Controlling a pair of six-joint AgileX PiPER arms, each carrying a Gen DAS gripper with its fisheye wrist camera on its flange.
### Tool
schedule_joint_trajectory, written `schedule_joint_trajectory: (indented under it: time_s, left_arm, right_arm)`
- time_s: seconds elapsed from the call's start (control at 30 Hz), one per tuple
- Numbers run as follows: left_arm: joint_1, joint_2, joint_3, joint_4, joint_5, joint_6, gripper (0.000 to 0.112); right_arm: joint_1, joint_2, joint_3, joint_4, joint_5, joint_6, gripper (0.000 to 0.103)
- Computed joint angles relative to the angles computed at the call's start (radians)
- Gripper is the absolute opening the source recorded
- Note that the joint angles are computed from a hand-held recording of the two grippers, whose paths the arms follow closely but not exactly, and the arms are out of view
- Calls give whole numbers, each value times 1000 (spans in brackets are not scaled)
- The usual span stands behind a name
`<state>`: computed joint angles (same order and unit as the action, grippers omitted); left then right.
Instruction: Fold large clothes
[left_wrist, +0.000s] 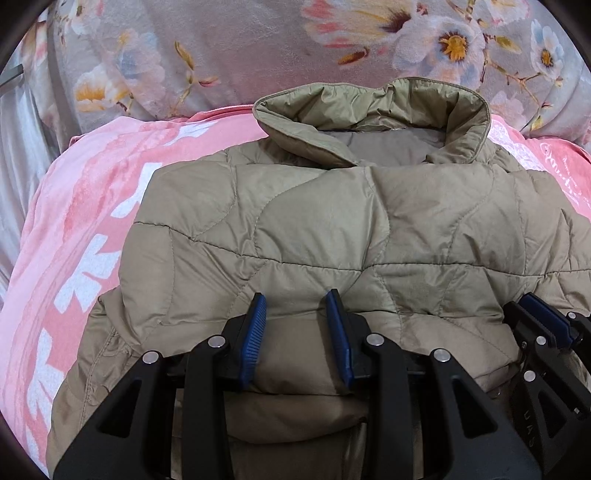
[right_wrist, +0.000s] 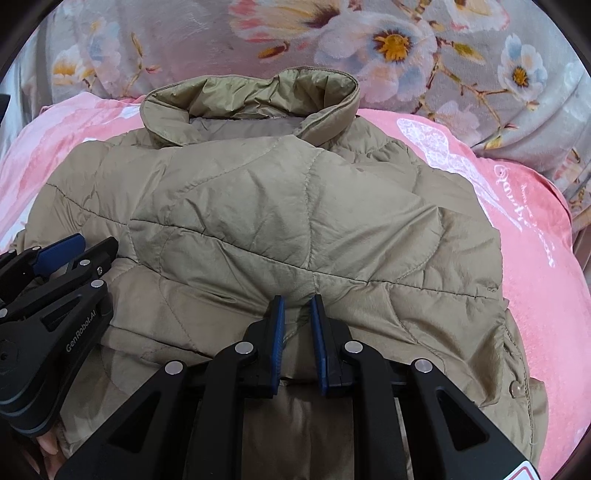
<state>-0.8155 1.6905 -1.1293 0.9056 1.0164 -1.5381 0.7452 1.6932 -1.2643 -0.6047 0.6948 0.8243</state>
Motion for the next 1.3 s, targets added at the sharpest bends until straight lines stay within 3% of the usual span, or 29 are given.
schedule_joint_trajectory:
  time_s: [0.8, 0.87, 0.93, 0.97, 1.0, 1.03, 1.1, 1.17, 1.23, 1.3]
  left_arm:
    - [-2, -1, 7, 6, -12, -18, 33]
    - [23, -64, 70, 14, -102, -55, 40]
    - [80, -173, 155, -26, -255, -49, 51]
    - [115, -223, 181, -67, -313, -14, 55]
    - [141, -257, 185, -102, -332, 22, 55]
    - [175, -285, 169, -133, -329, 63, 56]
    - [277, -304, 103, -289, -357, 236, 65]
    - [402, -266, 25, -489, -438, 406, 68]
    - [480, -198, -66, -670, -442, 568, 68]
    - [519, -122, -145, -757, -422, 645, 67]
  right_arm:
    - [-16, -13, 25, 28, -47, 7, 15]
    - [-51, -30, 32, 130, -81, -82, 16]
    - [-116, -64, 57, 330, -143, -270, 20]
    - [-146, -80, 63, 430, -162, -363, 29]
    - [-179, -96, 65, 530, -179, -450, 39]
    - [-219, -106, 52, 630, -186, -531, 42]
    - [-296, -71, -45, 830, -145, -665, 43]
    - [-361, -2, -155, 1026, -94, -763, 43]
    - [-396, 76, -257, 1123, -64, -771, 43]
    - [-398, 164, -368, 1119, -38, -708, 43]
